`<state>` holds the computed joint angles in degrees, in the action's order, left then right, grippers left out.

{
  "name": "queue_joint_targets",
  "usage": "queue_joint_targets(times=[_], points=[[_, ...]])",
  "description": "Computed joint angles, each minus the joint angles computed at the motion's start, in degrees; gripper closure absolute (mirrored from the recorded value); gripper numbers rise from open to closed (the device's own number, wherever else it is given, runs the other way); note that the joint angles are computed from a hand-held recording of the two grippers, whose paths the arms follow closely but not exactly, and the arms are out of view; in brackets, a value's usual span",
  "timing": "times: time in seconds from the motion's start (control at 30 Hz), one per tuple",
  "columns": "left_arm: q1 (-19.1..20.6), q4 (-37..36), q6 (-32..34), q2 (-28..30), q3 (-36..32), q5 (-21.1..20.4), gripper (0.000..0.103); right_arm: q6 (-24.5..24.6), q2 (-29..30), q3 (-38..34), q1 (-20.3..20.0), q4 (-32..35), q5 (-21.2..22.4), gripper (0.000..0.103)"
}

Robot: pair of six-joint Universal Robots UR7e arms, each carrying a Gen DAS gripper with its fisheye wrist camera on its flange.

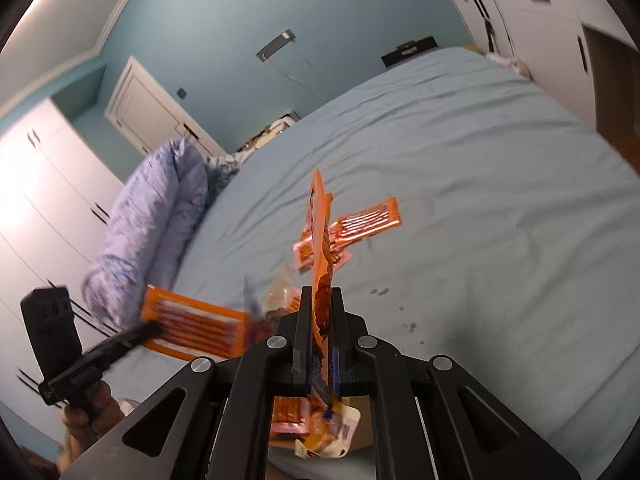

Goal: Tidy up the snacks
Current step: 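Lower both packets into the box and open both grippers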

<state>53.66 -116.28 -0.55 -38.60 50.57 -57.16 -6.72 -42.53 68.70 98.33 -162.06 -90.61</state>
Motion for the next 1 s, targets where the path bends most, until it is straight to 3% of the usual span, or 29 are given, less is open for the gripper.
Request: queue_joint_targets(times=[0.07,0.13,0.17,0.2,0.27,0.4,0.6,0.73,1.0], points=[[-0.3,2.8,0.3,1.5,-1.4,2.4,0.090,-0.9,0.3,-0.4,0.4,0.4,-1.0,0.099],[-0.7,1.5,1.2,1.8,-0.9,4.7,0.061,-1.5,0.5,-0.7,0.8,0.9,-1.2,0.099],[-0.9,-0.5,2.0,1.4,0.1,5.5,0.037,-2.7,0.5,-0.5,0.9,0.8,-1.2,0.099],[-1.3,-4.8,3.8,0.7,2.2,7.0,0.026,-3.4,0.9,-1.6,1.2,1.6,-1.0,0.099],[-1.9,-11.5,6.1,-0.5,5.4,9.1,0.026,-5.3,0.6,-1.4,1.2,1.5,0.6,0.099],[-1.5,-13.3,2.1,-0.6,5.1,14.0,0.026,-8.4,0.4,-1.0,1.3,1.6,1.6,0.099],[0.2,-7.2,-8.7,0.5,0.6,17.3,0.026,-14.4,-0.5,-0.1,0.5,4.7,7.5,0.099],[1.7,-1.6,-14.9,0.3,-1.5,14.2,0.026,-19.1,-0.9,-0.2,0.1,8.8,11.3,0.099],[2.0,1.8,-16.9,1.1,-2.6,14.0,0.026,-24.5,5.6,-9.4,3.1,20.2,0.3,0.099]])
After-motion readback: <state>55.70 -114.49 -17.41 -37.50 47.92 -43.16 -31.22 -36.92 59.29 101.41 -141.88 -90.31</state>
